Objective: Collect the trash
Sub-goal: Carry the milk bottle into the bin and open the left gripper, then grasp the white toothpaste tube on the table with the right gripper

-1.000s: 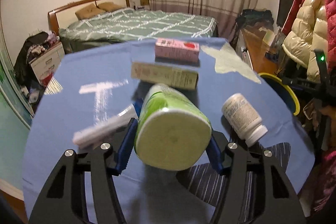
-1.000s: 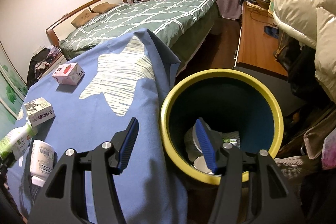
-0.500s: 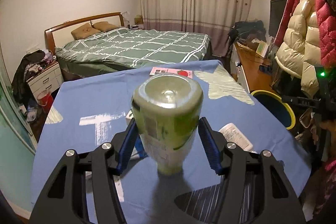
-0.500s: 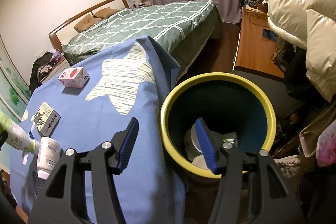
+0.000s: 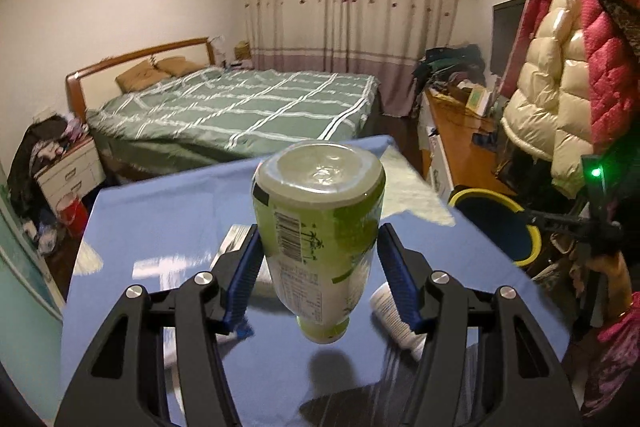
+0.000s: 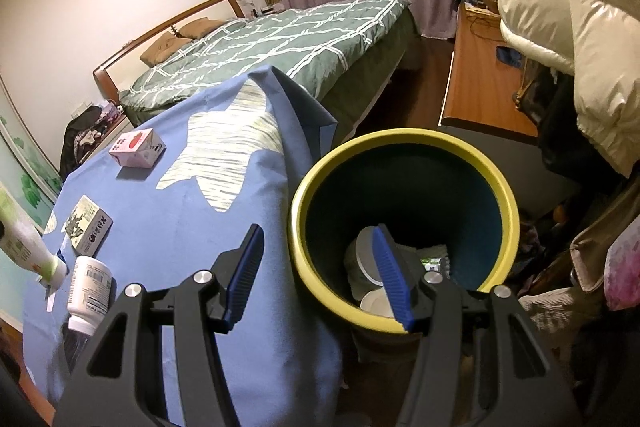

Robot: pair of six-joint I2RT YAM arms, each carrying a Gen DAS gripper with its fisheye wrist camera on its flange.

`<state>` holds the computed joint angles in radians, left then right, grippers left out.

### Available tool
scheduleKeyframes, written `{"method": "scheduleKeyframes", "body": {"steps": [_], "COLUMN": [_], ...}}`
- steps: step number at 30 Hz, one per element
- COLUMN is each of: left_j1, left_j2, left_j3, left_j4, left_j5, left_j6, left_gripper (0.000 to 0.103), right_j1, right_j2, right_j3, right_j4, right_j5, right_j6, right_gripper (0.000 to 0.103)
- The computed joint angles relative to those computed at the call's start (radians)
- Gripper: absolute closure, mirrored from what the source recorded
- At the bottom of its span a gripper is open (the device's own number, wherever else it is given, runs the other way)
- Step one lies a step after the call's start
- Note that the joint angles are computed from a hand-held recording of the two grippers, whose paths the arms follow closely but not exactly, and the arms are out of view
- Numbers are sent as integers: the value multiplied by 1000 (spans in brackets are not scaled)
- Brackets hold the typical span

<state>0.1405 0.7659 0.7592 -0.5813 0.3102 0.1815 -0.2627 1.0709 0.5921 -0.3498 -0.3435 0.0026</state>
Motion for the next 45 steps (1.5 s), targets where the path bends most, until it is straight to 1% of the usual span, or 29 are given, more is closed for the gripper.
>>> {"method": "scheduleKeyframes", "body": {"steps": [5, 8, 12, 16, 19, 23, 25, 26, 27, 28, 29, 32, 36, 38, 41, 43, 45], "left_j1": [-157, -292, -481, -634, -722, -788, -815, -826, -832, -838, -839, -820, -765, -724, -637, -545, -414], "left_j2": [100, 183, 331, 539, 714, 934, 1026, 1063, 1083, 1088, 1069, 956, 727, 601, 411, 285, 162], "left_j3": [115, 166, 229, 328, 422, 570, 646, 676, 690, 690, 669, 562, 407, 339, 253, 200, 154], "left_j4": [12, 63, 157, 241, 282, 277, 248, 232, 228, 233, 248, 288, 295, 260, 183, 118, 45], "left_j5": [-34, -67, -114, -142, -166, -186, -222, -238, -252, -277, -287, -278, -277, -279, -282, -262, -229], "left_j6": [-50, -96, -169, -233, -266, -301, -311, -316, -323, -342, -357, -352, -328, -307, -286, -271, -246], "left_gripper": [45, 45, 45, 45, 45, 45, 45, 41, 24, 16, 12, 12, 9, 6, 6, 5, 5], "right_j1": [-53, -109, -206, -308, -369, -434, -455, -461, -475, -476, -478, -470, -430, -398, -314, -216, -100], "right_j2": [-15, -30, -49, -72, -64, -44, -32, -29, -26, -26, -32, -48, -46, -57, -80, -106, -123], "right_j3": [-3, 0, 4, 3, 7, 12, 16, 17, 19, 20, 16, 10, 5, -1, -10, -18, -21], "right_j4": [-11, -35, -71, -103, -119, -137, -144, -147, -153, -156, -158, -166, -155, -155, -157, -158, -153], "right_j5": [-29, -49, -87, -113, -135, -154, -158, -158, -165, -165, -166, -165, -162, -158, -138, -103, -56], "right_j6": [-32, -66, -119, -175, -209, -253, -269, -272, -282, -284, -286, -288, -276, -266, -243, -205, -158], "right_gripper": [49, 49, 49, 49, 49, 49, 49, 49, 49, 49, 49, 49, 49, 49, 49, 49, 49]}}
